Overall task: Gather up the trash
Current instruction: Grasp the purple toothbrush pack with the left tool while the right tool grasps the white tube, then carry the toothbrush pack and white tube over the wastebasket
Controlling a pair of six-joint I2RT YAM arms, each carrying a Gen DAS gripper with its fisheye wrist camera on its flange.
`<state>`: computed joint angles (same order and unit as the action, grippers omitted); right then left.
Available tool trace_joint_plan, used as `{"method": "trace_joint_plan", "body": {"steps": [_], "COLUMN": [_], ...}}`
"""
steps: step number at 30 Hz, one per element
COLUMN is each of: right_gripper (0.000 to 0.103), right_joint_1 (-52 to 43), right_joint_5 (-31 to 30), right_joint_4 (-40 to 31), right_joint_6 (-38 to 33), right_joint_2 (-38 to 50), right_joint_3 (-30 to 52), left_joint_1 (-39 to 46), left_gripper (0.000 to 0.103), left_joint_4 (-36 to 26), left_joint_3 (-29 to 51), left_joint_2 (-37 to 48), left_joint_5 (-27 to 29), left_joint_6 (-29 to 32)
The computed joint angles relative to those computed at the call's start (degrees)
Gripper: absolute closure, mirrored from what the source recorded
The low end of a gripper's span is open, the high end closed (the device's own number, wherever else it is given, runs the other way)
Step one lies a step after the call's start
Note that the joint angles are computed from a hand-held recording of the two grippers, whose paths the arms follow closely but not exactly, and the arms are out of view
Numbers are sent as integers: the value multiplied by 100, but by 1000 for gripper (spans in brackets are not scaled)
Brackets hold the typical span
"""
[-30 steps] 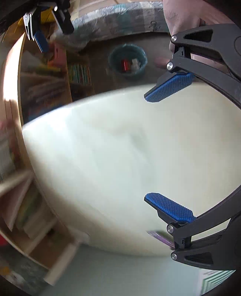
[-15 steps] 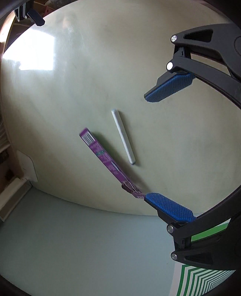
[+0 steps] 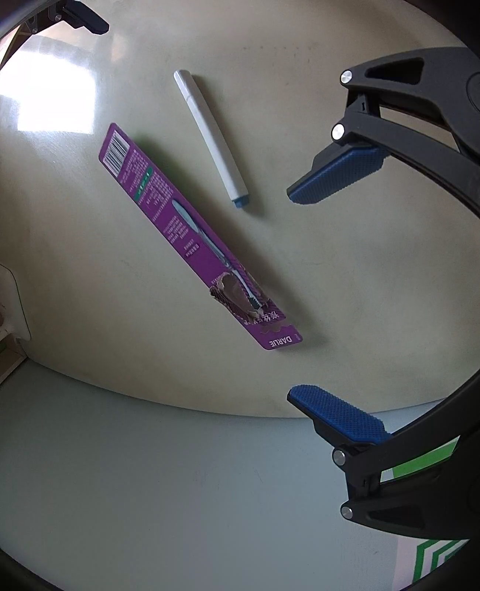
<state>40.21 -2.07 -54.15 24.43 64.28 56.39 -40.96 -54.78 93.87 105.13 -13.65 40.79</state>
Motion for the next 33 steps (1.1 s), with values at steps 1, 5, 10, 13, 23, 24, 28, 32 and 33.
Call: {"method": "trace_joint_plan", "body": {"steps": [1,5,10,13,23,24,28,32,33], "right_gripper": [22,30,34,33,89,89,89,89,89], "right_joint_1": [-39,-74,-49,-66,80,94,100,200,244], "right_joint_5": [-18,-37,99,210,553,519,401,488,536], "right_joint_4": [112,393,686,764,586,501,214,-205,-351], "right_joint_6": [-44,-210,-397,-497,-441,-414,-134,213,317], "right_joint_2": [155,748,1389,1678,1573,1499,999,336,135], "right_joint_3": [17,164,314,389,391,361,163,13,-18], "left_joint_1": [48,182,292,308,366,335,281,164,136], "left_gripper": [7,7,7,5,79,84,88,93,93], "left_joint_4": [39,158,377,308,-842,-715,-781,-689,-725], "left_joint_3": [42,210,514,915,2039,1788,1742,1377,1378], "left_joint_2": [109,442,868,1169,1801,1644,1535,1124,1068], "left_joint_5": [28,258,642,787,1660,1605,1591,1518,1533], "left_joint_6": [82,307,554,490,455,475,243,-77,-169]}}
